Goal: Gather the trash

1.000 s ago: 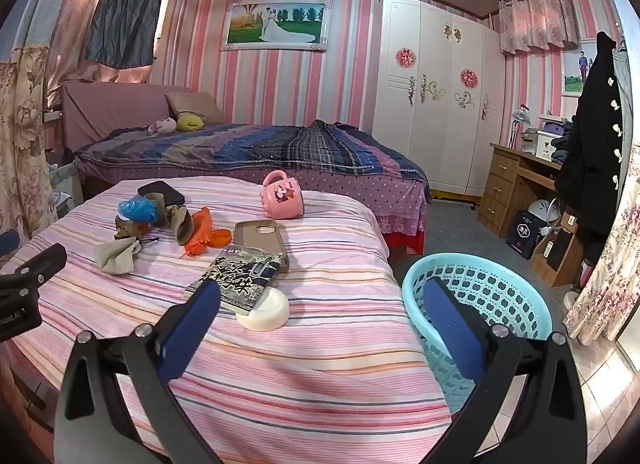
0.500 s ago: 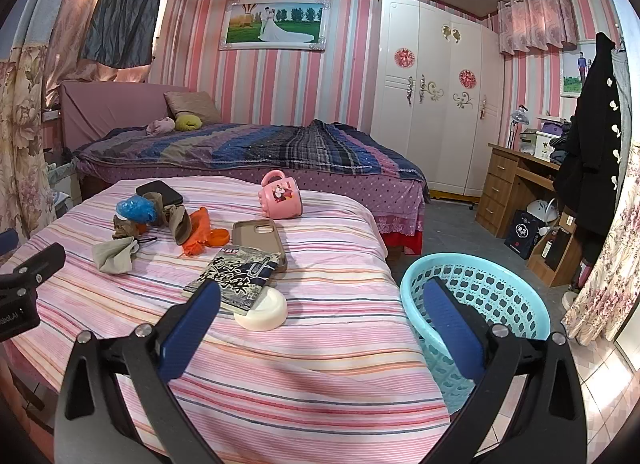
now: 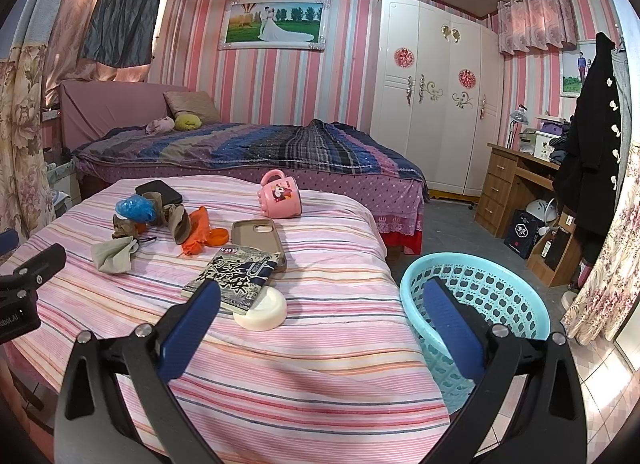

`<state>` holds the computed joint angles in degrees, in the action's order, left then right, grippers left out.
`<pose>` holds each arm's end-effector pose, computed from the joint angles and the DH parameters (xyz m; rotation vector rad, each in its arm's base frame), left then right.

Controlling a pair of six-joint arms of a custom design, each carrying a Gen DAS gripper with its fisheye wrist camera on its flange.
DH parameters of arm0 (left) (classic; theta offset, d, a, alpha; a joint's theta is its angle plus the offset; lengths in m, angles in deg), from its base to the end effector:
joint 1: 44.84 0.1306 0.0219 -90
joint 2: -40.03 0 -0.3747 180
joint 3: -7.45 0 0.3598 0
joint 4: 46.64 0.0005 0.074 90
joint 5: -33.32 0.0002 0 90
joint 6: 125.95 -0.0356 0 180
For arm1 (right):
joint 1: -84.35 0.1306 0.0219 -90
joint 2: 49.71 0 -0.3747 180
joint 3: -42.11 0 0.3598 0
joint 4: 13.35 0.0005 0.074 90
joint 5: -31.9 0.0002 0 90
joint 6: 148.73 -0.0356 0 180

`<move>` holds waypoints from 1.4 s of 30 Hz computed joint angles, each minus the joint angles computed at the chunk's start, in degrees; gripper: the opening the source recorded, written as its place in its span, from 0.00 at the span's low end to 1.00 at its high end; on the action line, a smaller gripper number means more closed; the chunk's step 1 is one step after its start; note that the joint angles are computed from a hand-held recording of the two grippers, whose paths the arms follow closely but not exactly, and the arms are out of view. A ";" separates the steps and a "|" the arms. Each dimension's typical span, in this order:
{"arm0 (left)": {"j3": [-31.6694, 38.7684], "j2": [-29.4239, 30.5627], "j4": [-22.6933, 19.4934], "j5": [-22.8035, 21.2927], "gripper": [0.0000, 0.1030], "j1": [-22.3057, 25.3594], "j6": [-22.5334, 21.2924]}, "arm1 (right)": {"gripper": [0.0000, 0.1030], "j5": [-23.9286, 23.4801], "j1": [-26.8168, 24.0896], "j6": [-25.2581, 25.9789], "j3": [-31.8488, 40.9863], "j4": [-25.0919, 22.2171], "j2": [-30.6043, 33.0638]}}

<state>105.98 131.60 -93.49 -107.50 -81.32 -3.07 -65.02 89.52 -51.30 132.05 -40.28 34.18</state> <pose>0.3886 -0.2536 0.4867 -0.3713 1.9613 0.2429 0.4398 0.0436 0.5019 -0.2920 1.9113 0.0905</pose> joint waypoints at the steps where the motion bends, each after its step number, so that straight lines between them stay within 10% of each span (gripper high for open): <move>1: -0.10 -0.09 0.08 0.07 0.95 0.02 -0.03 | 0.96 0.11 0.08 0.01 0.08 -0.10 0.04; 42: -0.37 -0.18 -0.17 0.04 0.95 -0.37 0.38 | 0.96 0.02 0.19 0.15 0.47 -1.08 0.70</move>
<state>105.62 131.42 -93.66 -107.46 -81.69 -2.70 -65.00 89.71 -51.15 132.52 -41.36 34.88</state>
